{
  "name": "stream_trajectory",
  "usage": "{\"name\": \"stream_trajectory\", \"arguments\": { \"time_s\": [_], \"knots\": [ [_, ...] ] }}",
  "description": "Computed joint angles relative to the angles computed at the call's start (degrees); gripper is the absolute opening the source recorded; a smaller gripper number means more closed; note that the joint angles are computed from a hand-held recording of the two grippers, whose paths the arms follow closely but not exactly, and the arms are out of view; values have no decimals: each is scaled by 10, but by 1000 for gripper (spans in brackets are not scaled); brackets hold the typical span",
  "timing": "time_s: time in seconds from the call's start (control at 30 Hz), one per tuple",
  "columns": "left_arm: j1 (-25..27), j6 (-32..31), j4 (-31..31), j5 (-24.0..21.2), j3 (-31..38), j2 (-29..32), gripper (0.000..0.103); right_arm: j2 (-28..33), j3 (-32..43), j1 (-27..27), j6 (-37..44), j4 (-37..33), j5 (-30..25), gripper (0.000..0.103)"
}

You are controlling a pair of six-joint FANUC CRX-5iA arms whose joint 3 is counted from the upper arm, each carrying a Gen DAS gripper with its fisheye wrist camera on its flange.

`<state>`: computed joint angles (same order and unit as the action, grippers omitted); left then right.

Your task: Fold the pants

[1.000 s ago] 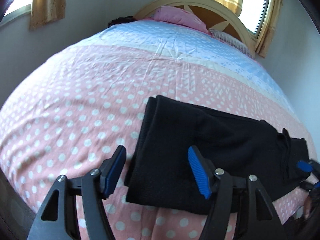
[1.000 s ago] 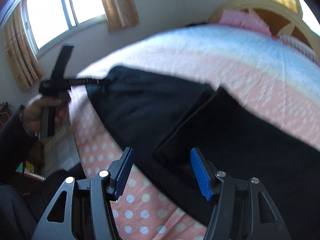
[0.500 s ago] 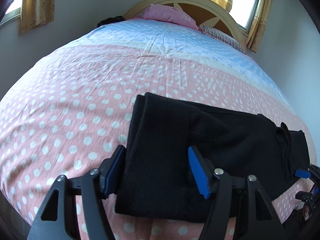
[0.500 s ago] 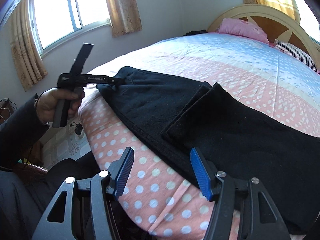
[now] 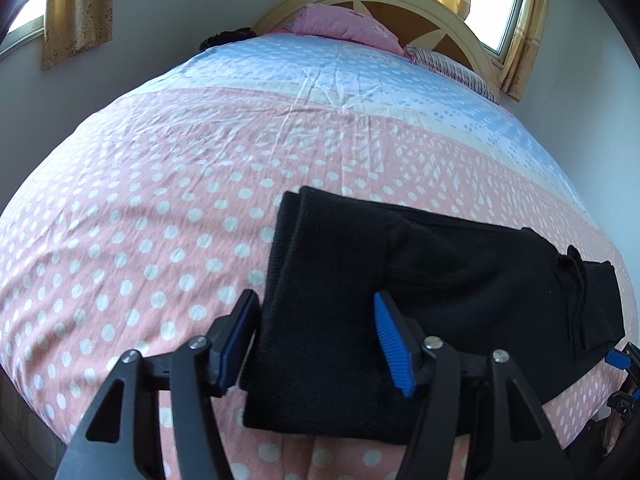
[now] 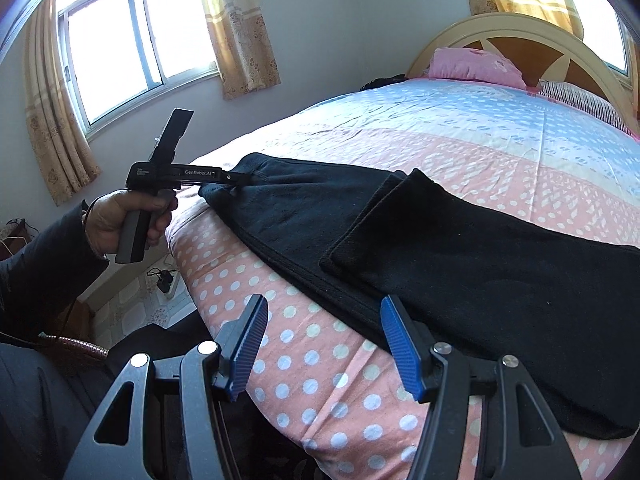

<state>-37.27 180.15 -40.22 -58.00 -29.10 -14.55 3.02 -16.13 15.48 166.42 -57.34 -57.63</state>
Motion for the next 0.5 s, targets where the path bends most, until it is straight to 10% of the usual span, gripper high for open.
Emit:
{"name": "stream_trajectory", "arguments": {
  "time_s": [0.23,0.3,0.5],
  "knots": [
    [11,-25,19,26,-12,-9,49,-6,-4,-1,8,-6,4,61],
    [38,-36,42,91,-44,-46,24,-11,-8,0,7,-7,13,61],
    [-5,33,1,83,-35,-75,23,-23,-6,-16,-3,-14,33,61]
  ]
}}
